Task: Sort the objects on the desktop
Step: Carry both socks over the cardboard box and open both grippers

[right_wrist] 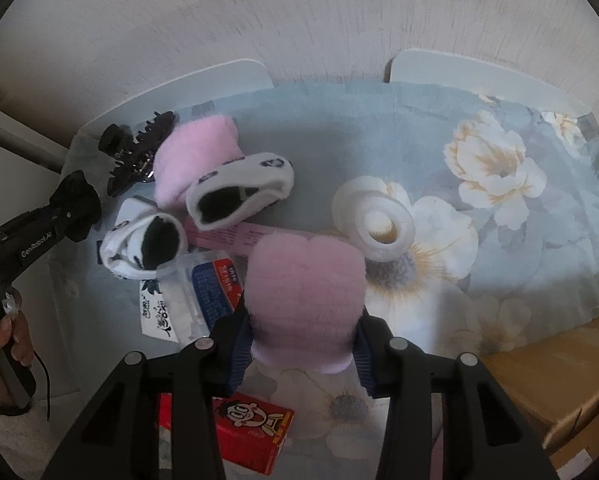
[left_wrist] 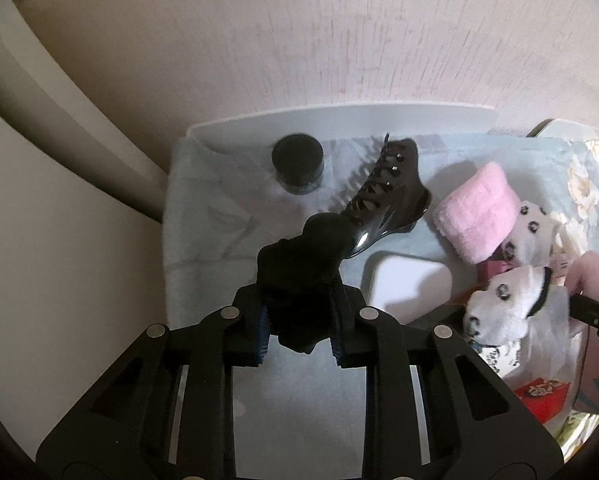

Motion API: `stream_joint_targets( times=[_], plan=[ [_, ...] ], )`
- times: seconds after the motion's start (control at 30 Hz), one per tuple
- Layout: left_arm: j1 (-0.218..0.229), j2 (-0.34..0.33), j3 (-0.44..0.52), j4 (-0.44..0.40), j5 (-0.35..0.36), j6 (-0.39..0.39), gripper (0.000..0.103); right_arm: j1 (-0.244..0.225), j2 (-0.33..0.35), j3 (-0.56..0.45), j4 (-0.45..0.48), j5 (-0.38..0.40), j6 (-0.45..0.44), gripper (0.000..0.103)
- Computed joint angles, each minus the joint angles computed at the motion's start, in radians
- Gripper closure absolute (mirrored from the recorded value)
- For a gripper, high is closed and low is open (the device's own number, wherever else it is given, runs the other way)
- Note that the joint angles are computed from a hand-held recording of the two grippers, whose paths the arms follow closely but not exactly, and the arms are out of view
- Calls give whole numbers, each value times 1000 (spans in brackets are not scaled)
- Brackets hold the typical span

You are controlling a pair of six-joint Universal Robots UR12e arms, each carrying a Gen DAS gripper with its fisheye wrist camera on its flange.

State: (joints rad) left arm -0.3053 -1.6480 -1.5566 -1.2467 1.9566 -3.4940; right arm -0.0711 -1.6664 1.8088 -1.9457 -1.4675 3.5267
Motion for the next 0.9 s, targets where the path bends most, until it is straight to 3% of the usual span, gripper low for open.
stream_joint_targets(
  times=[0.3, 0.5, 0.6, 0.77, 0.9],
  plan=[
    [-16, 19, 54, -36, 2, -63, 82, -4, -51, -4, 1, -4, -36, 62],
    [-80, -3, 149, -116, 59, -122, 82, -30, -56, -50, 1, 19, -73, 62],
    [-111, -21, 207, -166, 94, -167, 82, -51, -75, -58, 7, 23, -122, 62],
    [-153, -46, 232, -181, 118, -255, 82, -108, -123, -54, 35, 62, -221, 62],
    [-207, -77, 292, -215, 146, -301, 82, -177, -170, -48, 77, 110, -308, 62]
  ],
)
